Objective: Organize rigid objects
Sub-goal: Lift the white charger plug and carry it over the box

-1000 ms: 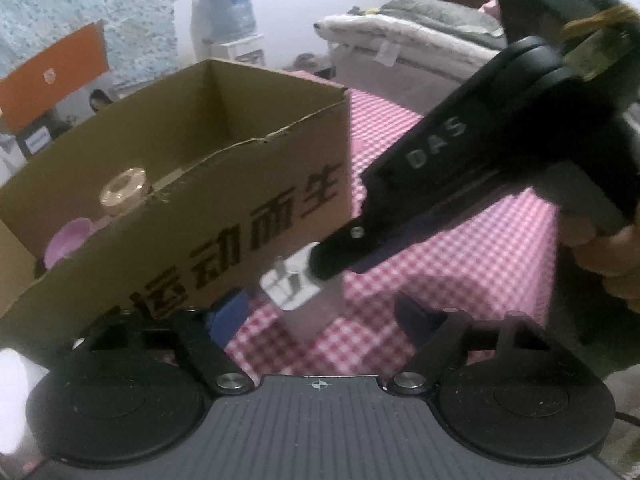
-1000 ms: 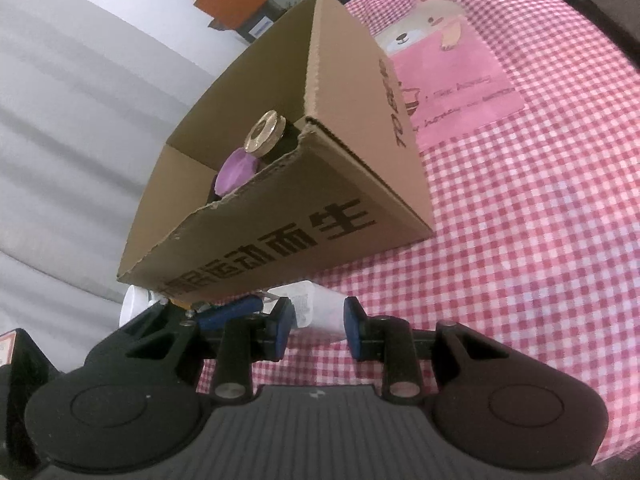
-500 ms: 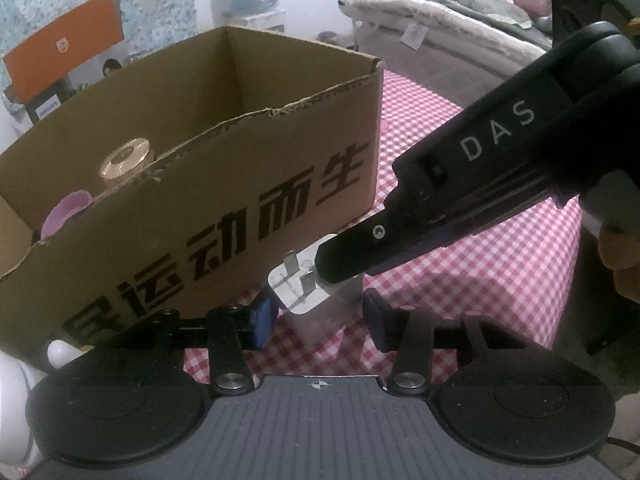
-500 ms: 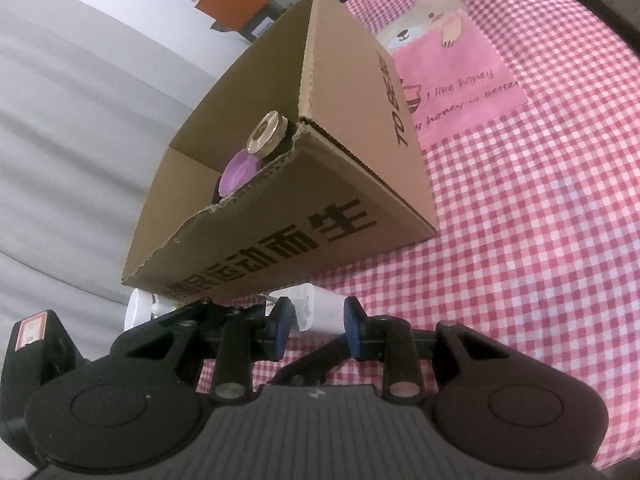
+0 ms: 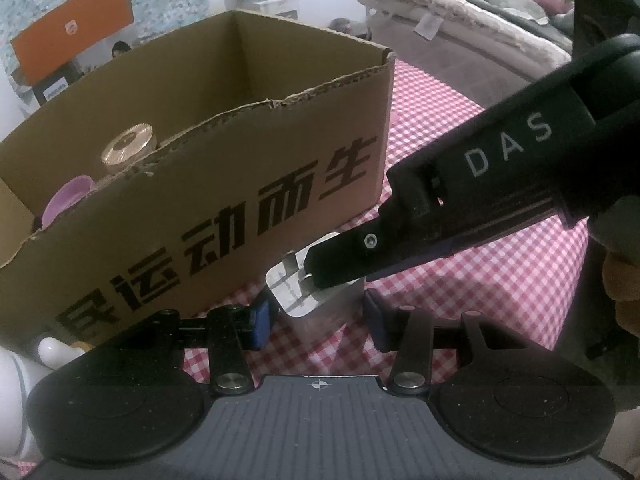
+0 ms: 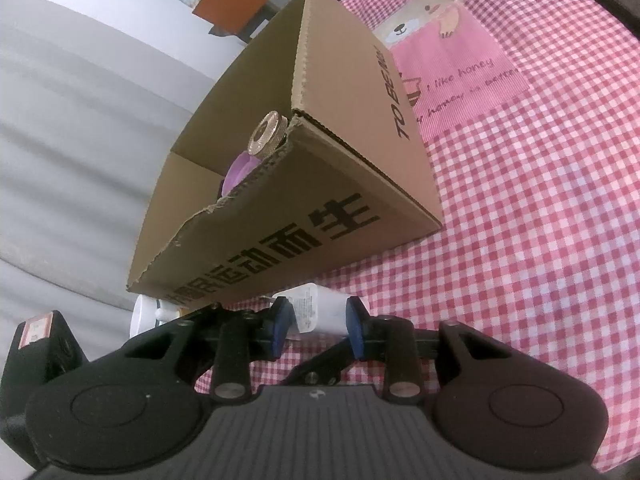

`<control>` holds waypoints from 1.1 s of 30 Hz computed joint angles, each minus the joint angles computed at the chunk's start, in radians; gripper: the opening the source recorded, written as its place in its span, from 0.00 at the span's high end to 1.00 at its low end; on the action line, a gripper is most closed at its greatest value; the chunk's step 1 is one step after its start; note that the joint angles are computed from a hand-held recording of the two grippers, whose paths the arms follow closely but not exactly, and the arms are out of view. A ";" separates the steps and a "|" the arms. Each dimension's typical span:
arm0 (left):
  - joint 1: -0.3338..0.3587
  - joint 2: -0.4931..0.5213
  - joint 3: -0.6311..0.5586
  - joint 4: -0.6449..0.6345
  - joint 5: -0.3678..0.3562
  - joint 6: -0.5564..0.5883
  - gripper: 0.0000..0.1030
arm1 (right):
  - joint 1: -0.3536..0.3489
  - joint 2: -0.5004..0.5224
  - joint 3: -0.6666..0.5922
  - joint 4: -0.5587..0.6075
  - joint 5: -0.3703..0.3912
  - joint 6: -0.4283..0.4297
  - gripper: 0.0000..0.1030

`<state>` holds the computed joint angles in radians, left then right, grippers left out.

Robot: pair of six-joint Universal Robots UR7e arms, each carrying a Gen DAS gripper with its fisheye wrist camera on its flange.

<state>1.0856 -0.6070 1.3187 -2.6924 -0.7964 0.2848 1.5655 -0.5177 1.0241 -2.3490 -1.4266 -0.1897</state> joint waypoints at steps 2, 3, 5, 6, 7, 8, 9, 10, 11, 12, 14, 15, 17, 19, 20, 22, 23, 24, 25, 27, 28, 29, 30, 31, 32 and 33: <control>-0.002 0.002 -0.003 0.009 0.006 -0.011 0.56 | 0.000 -0.005 0.010 -0.007 -0.001 -0.001 0.67; -0.003 0.002 -0.003 0.012 0.008 -0.015 0.56 | 0.001 -0.007 0.014 -0.010 -0.001 0.000 0.67; -0.006 0.000 0.000 0.016 0.011 -0.027 0.56 | 0.002 -0.011 0.025 -0.018 -0.002 0.000 0.67; -0.006 -0.002 0.002 0.019 0.012 -0.031 0.56 | 0.002 -0.013 0.029 -0.019 -0.003 0.002 0.67; -0.007 -0.004 0.004 0.020 0.013 -0.035 0.56 | 0.002 -0.013 0.028 -0.019 -0.002 0.001 0.67; -0.009 -0.005 0.008 0.019 0.014 -0.039 0.56 | 0.002 -0.015 0.031 -0.020 -0.002 0.000 0.67; -0.010 -0.007 0.010 0.019 0.016 -0.041 0.56 | 0.003 -0.017 0.034 -0.022 -0.002 -0.002 0.67; -0.011 -0.008 0.013 0.018 0.018 -0.043 0.56 | 0.003 -0.019 0.036 -0.024 -0.001 -0.004 0.67; -0.013 -0.009 0.015 0.017 0.019 -0.044 0.56 | 0.004 -0.020 0.038 -0.025 0.000 -0.005 0.67; -0.014 -0.011 0.017 0.016 0.021 -0.044 0.56 | 0.004 -0.021 0.040 -0.027 0.001 -0.005 0.67; -0.017 -0.013 0.022 0.012 0.024 -0.046 0.56 | 0.005 -0.025 0.045 -0.031 0.003 -0.007 0.67; -0.018 -0.014 0.024 0.010 0.025 -0.046 0.56 | 0.005 -0.027 0.048 -0.034 0.004 -0.009 0.67; -0.022 -0.016 0.028 0.004 0.028 -0.046 0.56 | 0.006 -0.033 0.057 -0.042 0.006 -0.011 0.67; -0.026 -0.019 0.035 -0.004 0.031 -0.046 0.56 | 0.008 -0.038 0.068 -0.052 0.007 -0.013 0.67; -0.029 -0.020 0.038 -0.007 0.033 -0.048 0.56 | 0.009 -0.041 0.072 -0.056 0.007 -0.014 0.67; -0.033 -0.025 0.046 -0.016 0.036 -0.047 0.56 | 0.011 -0.047 0.082 -0.066 0.008 -0.019 0.67; -0.035 -0.027 0.051 -0.023 0.038 -0.048 0.56 | 0.013 -0.050 0.088 -0.071 0.008 -0.020 0.67; -0.039 -0.031 0.058 -0.031 0.040 -0.046 0.56 | 0.014 -0.054 0.094 -0.077 0.009 -0.021 0.67; -0.042 -0.035 0.064 -0.040 0.042 -0.044 0.56 | 0.016 -0.057 0.099 -0.082 0.010 -0.024 0.67; -0.051 -0.043 0.079 -0.067 0.047 -0.038 0.56 | 0.022 -0.067 0.112 -0.094 0.013 -0.030 0.67; -0.056 -0.048 0.088 -0.084 0.051 -0.033 0.56 | 0.026 -0.074 0.120 -0.101 0.015 -0.034 0.67; -0.063 -0.057 0.099 -0.105 0.054 -0.023 0.56 | 0.029 -0.082 0.128 -0.107 0.019 -0.039 0.67; -0.069 -0.065 0.109 -0.128 0.055 -0.008 0.56 | 0.035 -0.090 0.136 -0.116 0.025 -0.044 0.67; -0.076 -0.074 0.116 -0.148 0.057 0.004 0.56 | 0.040 -0.098 0.142 -0.123 0.030 -0.050 0.67; -0.081 -0.081 0.120 -0.165 0.058 0.017 0.56 | 0.046 -0.105 0.145 -0.129 0.036 -0.058 0.67; -0.087 -0.088 0.122 -0.183 0.059 0.032 0.56 | 0.053 -0.111 0.146 -0.135 0.043 -0.068 0.67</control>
